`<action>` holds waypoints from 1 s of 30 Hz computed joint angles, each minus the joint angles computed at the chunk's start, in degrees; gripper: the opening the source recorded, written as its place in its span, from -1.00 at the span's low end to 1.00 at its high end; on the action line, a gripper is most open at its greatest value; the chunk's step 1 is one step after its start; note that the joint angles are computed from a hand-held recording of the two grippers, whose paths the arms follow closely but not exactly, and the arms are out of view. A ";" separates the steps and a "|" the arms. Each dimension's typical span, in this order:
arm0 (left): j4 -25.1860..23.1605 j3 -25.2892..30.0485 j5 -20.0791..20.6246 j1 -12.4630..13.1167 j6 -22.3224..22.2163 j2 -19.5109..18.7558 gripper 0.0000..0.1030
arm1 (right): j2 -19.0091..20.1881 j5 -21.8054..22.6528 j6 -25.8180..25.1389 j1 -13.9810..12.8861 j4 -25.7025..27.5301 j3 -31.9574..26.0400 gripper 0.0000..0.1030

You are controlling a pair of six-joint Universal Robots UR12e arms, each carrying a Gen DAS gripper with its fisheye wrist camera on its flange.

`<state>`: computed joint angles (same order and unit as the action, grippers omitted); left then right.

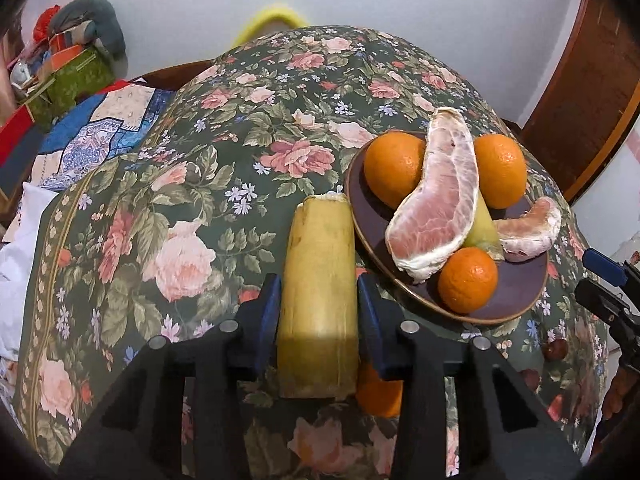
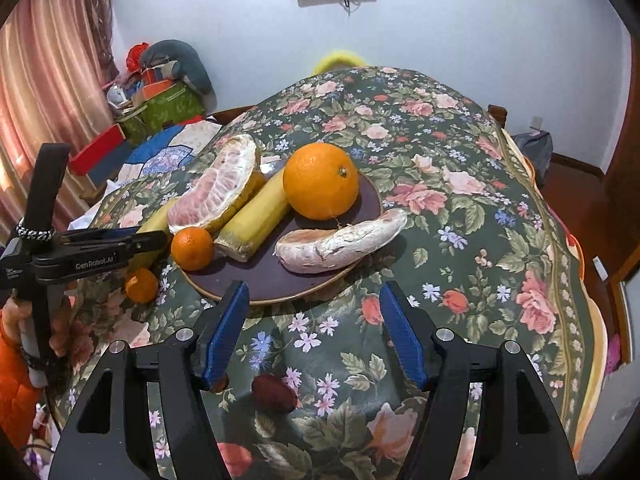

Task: Organize fruits
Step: 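Grasp the loose yellow corn cob on the cloth with the left tool, then lift the corn cob with the left tool while the right grasps a loose mandarin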

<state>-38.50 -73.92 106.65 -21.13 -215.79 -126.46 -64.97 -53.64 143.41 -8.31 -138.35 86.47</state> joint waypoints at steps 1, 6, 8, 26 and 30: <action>0.18 -0.02 -0.20 0.08 0.06 0.00 -0.25 | -0.02 -0.06 0.00 0.10 -0.06 0.05 0.25; 0.90 -2.01 -0.52 -0.06 -0.27 1.33 -0.25 | -0.89 0.67 -0.72 0.27 0.62 0.76 0.25; 1.20 -3.35 -0.54 -0.29 -0.68 2.26 -0.25 | -1.41 0.99 -1.08 0.37 0.72 1.22 0.25; 6.65 -14.25 0.70 -2.02 -1.48 9.14 -0.25 | -3.64 -0.73 -7.79 5.36 6.58 3.48 0.25; 9.31 -15.45 -2.20 -1.18 -1.64 9.37 -0.24 | -2.98 -1.51 -7.87 6.35 8.82 2.36 0.22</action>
<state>-29.20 -89.37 104.45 -22.31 -217.43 -117.10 -67.95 -55.15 135.55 -1.96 -129.53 88.83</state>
